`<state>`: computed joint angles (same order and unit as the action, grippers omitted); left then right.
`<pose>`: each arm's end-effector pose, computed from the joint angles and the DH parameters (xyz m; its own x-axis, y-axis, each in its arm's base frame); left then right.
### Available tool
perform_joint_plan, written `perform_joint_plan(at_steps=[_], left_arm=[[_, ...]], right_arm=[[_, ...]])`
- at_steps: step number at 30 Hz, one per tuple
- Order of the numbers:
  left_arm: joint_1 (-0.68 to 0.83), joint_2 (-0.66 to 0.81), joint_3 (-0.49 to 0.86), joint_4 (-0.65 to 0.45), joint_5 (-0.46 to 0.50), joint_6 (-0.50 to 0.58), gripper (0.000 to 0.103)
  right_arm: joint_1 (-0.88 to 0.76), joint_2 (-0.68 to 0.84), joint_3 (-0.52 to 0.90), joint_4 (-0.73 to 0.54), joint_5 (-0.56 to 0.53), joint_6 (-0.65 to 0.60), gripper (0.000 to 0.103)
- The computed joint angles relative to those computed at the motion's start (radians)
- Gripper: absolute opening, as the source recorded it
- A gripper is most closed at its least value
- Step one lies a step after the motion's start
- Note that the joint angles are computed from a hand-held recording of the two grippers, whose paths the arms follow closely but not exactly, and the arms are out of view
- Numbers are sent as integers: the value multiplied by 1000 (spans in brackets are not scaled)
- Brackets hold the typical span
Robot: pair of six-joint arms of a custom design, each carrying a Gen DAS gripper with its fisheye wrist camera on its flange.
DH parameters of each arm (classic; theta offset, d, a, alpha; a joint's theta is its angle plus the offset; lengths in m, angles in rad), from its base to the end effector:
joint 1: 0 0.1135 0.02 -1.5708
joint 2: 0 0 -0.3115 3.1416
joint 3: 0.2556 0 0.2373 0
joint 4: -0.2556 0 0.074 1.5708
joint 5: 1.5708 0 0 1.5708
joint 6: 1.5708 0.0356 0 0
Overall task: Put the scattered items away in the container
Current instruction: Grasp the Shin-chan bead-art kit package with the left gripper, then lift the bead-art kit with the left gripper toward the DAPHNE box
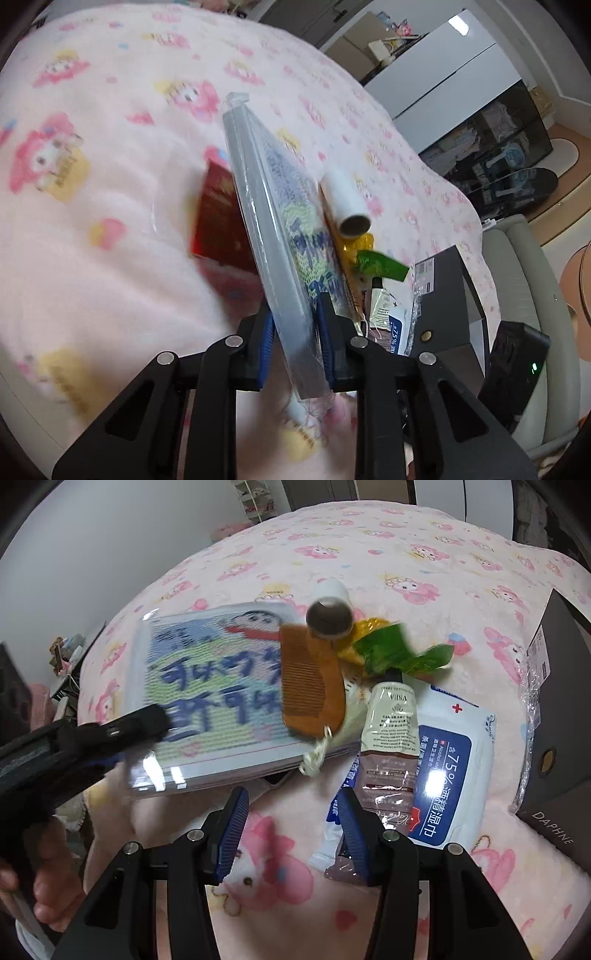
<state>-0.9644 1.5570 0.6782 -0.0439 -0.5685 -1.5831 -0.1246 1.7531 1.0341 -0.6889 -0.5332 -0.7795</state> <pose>0.1703 -0.2119 0.2036 -0.5016 -0.7553 -0.4217 -0.4605 0.6459 -0.6089 0.3056 -0.0200 0.2105 -0.7142 -0.5206 -0.4679 -0.6703 0.7013 0.2427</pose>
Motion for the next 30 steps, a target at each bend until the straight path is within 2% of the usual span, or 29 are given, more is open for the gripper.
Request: perform_joint_plan(at_steps=[6, 10, 12, 15, 18, 20, 23, 25, 28, 30], left_arm=[[-19, -91, -80, -46, -24, -87, 24], [10, -94, -151, 12, 17, -142, 28], [38, -73, -169, 41, 53, -140, 29], [77, -52, -193, 91, 91, -109, 30], [103, -40, -168, 53, 102, -83, 32], [103, -36, -133, -9, 103, -74, 35], [71, -40, -78, -123, 97, -66, 41], [45, -70, -82, -143, 102, -65, 41], [-5, -110, -87, -176, 107, -81, 41], [5, -111, -106, -157, 116, -59, 42]], right_arm=[[39, -13, 36, -22, -62, 31, 46], [107, 8, 37, 43, -27, 82, 46], [135, 39, 49, 74, 0, 116, 47], [158, 101, 70, 111, 23, 189, 54], [161, 169, 119, 46, -39, 203, 56], [164, 185, 136, -6, -68, 180, 57], [157, 138, 97, -13, -59, 136, 54], [124, 117, 97, -76, -70, 101, 52], [46, 77, 86, -222, -77, -35, 52], [19, 73, 72, -291, -61, -106, 52]])
